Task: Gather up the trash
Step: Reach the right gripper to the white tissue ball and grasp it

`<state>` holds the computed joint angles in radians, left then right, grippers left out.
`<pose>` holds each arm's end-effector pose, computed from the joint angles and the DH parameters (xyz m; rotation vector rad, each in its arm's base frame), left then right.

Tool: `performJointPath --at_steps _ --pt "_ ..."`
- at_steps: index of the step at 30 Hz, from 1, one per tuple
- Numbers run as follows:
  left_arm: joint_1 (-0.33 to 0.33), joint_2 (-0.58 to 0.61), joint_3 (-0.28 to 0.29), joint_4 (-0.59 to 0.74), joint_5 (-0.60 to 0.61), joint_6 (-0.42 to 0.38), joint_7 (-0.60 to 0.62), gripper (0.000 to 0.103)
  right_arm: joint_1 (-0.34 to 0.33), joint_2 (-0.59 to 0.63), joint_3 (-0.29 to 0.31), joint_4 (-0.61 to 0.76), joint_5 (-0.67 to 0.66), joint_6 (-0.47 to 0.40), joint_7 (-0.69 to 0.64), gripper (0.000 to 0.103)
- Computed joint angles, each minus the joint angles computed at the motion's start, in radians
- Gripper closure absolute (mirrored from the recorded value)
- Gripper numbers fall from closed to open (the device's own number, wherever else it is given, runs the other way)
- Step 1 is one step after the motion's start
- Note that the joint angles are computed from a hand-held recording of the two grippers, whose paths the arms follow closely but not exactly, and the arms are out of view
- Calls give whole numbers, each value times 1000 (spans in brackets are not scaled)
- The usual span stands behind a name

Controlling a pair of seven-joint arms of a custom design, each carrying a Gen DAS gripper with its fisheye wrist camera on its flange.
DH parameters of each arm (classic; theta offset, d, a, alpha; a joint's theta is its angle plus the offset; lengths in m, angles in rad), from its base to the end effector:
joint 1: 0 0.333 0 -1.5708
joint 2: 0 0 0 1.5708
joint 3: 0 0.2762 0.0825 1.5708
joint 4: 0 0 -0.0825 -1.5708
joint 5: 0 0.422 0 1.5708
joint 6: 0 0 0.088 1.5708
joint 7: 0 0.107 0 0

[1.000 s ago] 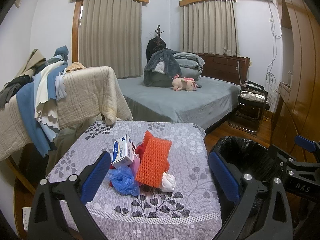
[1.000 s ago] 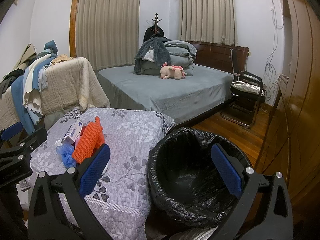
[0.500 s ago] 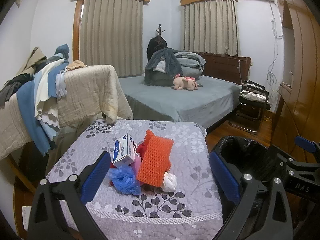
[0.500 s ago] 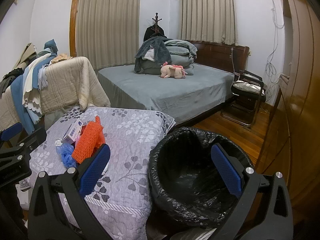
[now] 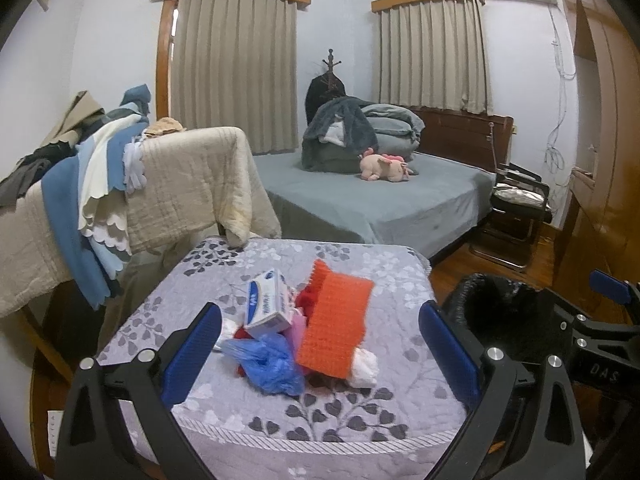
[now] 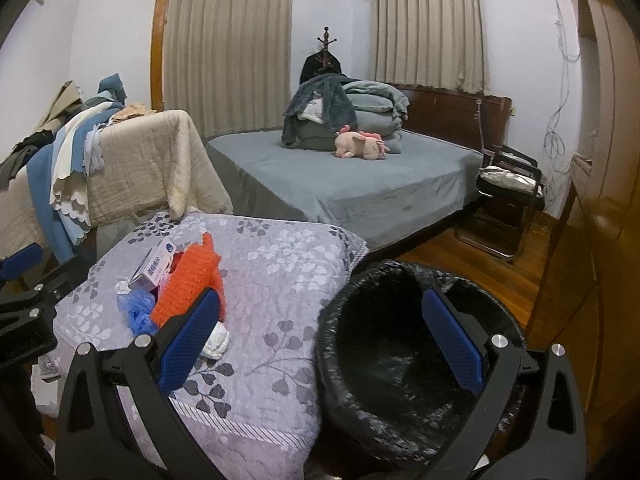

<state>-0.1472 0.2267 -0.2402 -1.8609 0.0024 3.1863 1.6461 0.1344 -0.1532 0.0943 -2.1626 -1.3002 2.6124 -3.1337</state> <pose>0.6382 -0.2477 0.4806 -1.2281 1.9065 -1.1628 0.5627 0.1539 0.4605 -1.3121 1.8924 -1.1280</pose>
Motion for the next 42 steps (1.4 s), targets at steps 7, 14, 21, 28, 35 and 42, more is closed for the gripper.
performJointPath --at_steps 7,14,21,28,35,42 --pt "-75 59 129 42 57 19 -60 6 28 149 -27 122 6 41 -36 5" --pt "-159 139 263 88 133 36 -145 6 88 308 -88 244 35 94 -64 5" --pt "-51 221 162 155 125 15 -102 10 143 473 -140 376 175 126 -225 22" --pt "-29 291 144 220 109 -22 -84 12 172 597 -173 480 346 159 -384 26" --pt "-8 346 119 291 99 -68 -62 12 177 670 -177 539 531 205 -553 37" --pt "16 376 84 332 84 -93 -24 12 119 708 -101 561 770 269 -812 73"
